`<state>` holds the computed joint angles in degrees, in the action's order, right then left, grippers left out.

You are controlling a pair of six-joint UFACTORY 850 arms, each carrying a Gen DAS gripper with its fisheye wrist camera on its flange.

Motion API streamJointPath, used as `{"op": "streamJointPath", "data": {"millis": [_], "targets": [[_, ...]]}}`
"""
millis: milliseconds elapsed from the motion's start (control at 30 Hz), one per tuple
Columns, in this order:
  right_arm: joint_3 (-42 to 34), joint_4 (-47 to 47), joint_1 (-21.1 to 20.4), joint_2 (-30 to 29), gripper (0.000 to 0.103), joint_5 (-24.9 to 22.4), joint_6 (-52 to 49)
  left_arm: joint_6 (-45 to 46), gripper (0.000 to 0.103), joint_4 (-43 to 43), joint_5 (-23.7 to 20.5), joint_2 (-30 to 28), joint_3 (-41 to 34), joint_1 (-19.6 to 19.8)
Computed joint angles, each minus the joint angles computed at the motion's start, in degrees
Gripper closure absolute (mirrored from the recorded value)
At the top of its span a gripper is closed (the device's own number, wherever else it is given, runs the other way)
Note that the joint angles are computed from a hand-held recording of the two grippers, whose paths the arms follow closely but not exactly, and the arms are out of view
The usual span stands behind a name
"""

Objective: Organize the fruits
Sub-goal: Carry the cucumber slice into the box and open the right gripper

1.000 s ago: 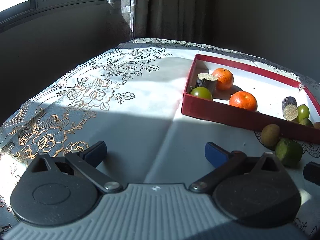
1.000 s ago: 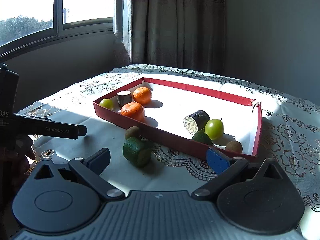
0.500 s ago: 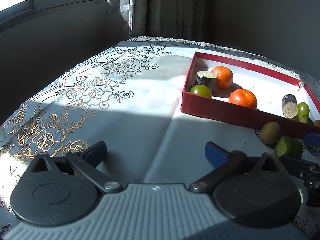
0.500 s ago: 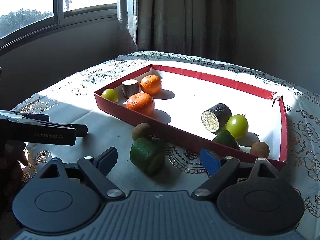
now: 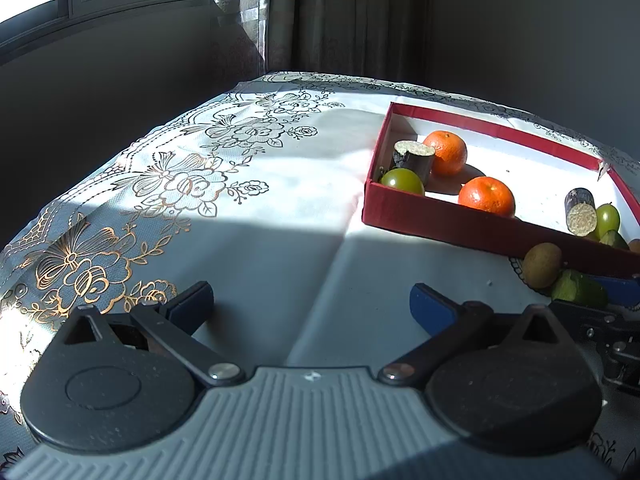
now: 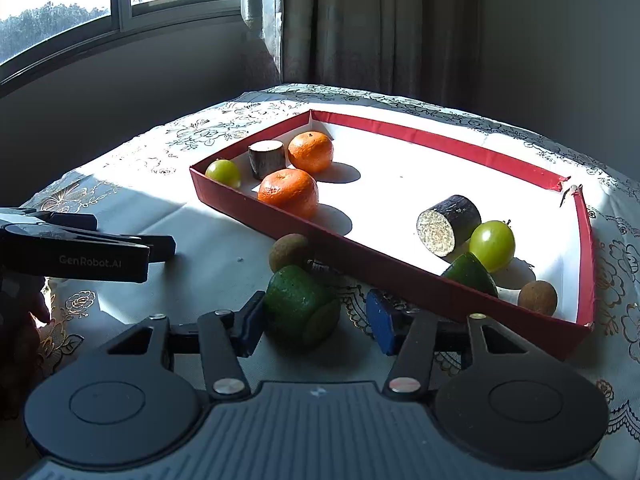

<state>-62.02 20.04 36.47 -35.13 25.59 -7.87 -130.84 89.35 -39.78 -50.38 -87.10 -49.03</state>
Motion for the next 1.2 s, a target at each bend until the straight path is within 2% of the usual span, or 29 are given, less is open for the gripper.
{"op": "streamJointPath", "data": {"millis": [67,167,433,600,800,1200], "targets": [[0.22,0.06,0.39,0.09,0.066,0.67,-1.10,-0.07,0.000,0.06,0.01,0.00,0.02,0.01],[0.50,2.91,0.93,0.18,0.066,1.84,-3.87,-0.26,0.000,0.20,0.07,0.02,0.11,0.04],[5.16,0.57,0.32,3.73,0.066,6.60,0.95,-0.81,0.000,0.58,0.20,0.13,0.37,0.09],[8.85,3.86,-1.45,6.70,0.066,9.47,-0.06,-0.78,0.000,0.55,0.21,0.11,0.33,0.09],[8.33,8.86,-4.13,6.99,0.066,11.32,-2.81,-0.31,0.000,0.22,0.17,0.05,0.22,0.08],[1.64,9.44,-8.66,1.95,0.064,7.33,0.36,-0.20,0.000,0.13,0.15,0.00,0.17,0.06]]}}
